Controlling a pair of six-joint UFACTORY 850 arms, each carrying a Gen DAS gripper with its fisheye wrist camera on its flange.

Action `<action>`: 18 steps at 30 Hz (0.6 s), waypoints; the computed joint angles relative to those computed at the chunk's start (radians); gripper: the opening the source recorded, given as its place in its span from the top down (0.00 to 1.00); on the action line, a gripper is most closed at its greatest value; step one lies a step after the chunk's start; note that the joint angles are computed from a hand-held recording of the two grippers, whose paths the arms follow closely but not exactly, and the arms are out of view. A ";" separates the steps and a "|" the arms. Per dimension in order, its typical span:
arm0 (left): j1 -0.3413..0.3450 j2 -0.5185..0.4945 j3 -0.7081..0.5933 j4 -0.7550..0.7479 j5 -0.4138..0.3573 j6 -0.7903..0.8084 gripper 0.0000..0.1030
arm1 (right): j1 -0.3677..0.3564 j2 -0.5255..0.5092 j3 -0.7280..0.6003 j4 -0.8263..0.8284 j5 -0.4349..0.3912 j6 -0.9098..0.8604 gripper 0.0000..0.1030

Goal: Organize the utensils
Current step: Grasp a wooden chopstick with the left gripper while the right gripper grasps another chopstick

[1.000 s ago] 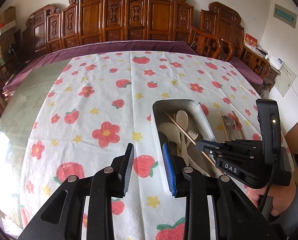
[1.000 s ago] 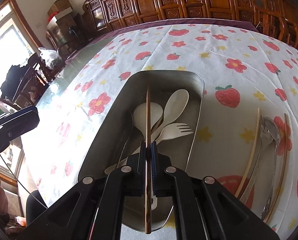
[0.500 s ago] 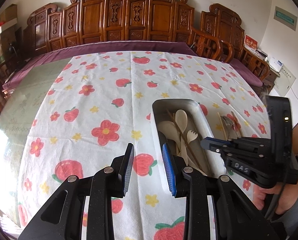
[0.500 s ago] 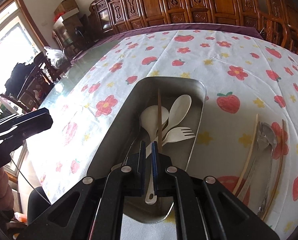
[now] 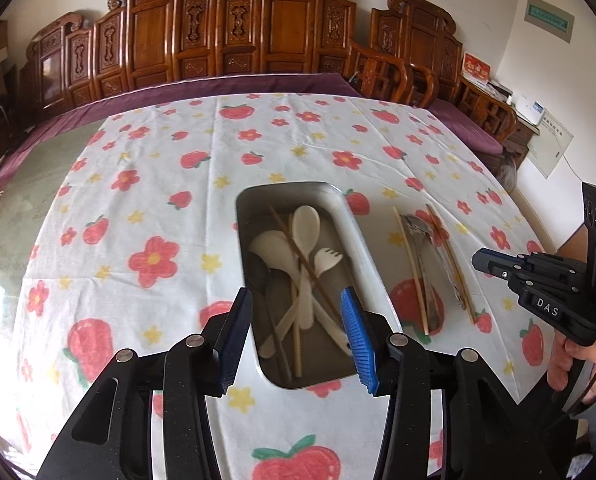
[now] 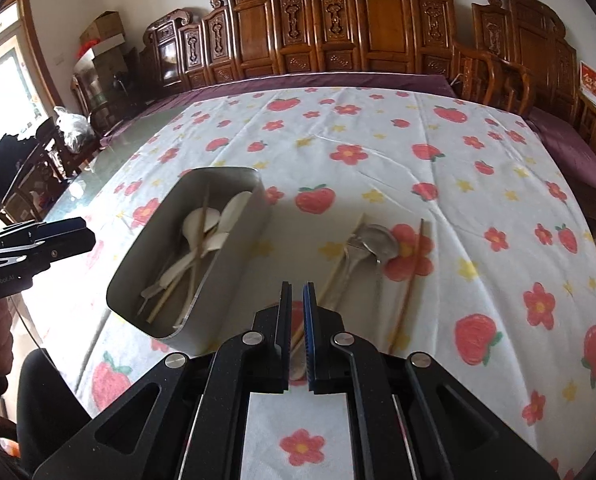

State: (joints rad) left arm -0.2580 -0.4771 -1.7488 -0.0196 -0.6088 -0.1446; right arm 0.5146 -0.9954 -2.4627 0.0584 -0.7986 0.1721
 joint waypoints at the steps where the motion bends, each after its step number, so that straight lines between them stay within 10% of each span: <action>1: -0.007 -0.005 -0.006 0.001 -0.002 0.000 0.53 | -0.005 0.018 0.038 -0.006 0.013 0.006 0.93; 18: -0.082 -0.080 -0.096 0.016 -0.061 0.003 0.51 | -0.038 -0.033 0.057 -0.069 -0.020 0.046 0.85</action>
State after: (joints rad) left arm -0.3396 -0.5570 -1.8450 -0.0039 -0.6703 -0.1421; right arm 0.4768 -1.0288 -2.4057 -0.0111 -0.8185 0.2183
